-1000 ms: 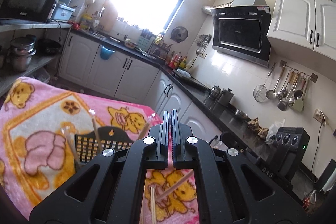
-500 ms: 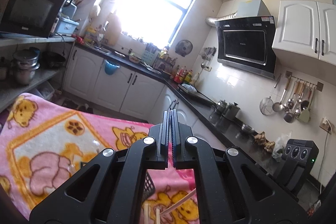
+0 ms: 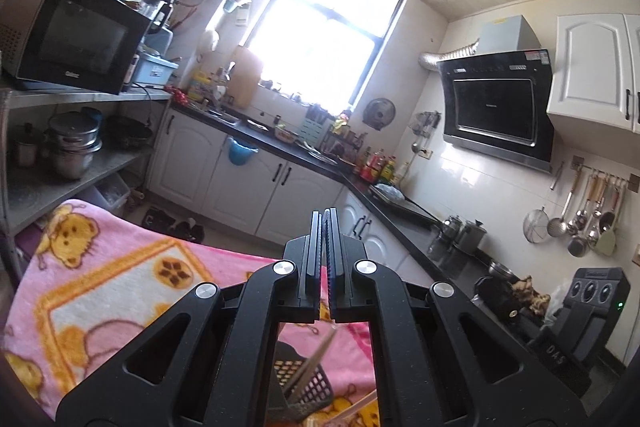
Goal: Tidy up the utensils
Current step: 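Lift the chopsticks with both tools and carry them above the caddy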
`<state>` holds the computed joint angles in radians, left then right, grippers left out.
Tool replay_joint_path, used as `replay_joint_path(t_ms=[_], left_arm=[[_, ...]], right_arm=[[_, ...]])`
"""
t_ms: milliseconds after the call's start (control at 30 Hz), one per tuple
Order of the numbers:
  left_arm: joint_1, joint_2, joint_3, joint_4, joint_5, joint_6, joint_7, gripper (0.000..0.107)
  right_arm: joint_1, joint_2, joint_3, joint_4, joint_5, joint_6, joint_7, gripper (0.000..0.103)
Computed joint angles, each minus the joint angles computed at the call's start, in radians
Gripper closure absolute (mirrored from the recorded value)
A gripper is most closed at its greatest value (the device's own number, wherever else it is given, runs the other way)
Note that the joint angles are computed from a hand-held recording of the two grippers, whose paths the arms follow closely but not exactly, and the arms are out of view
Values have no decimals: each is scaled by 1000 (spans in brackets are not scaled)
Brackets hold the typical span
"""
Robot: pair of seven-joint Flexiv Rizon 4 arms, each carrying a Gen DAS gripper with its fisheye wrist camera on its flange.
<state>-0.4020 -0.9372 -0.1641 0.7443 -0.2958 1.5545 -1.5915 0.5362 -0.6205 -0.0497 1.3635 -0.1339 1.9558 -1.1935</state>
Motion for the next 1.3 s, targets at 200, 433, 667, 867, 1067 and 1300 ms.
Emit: replay_joint_path(t_ms=[200,433,667,867,1067,1300], left_arm=[[-19,-31,80,-55,14,-5,-54,106],[-20,-73,114,-123,37,-36,-104,106],[-19,-107,104,-165,61,-64,-110,106],[-22,-118,106,-155,74,-63,-111,106],[-27,-120,120,-132,84,-58,-127,106],[-22,-123,89,-99,75,-53,-111,106]], right_arm=[[4,-36,-22,-86,-11,-35,7,98],[30,-81,-88,-172,-2,-83,28,98],[41,-121,-133,-208,-3,-117,69,98],[59,-143,-173,-202,7,-116,96,98],[72,-159,-195,-198,21,-109,108,98],[84,-173,-214,-194,31,-120,124,98]])
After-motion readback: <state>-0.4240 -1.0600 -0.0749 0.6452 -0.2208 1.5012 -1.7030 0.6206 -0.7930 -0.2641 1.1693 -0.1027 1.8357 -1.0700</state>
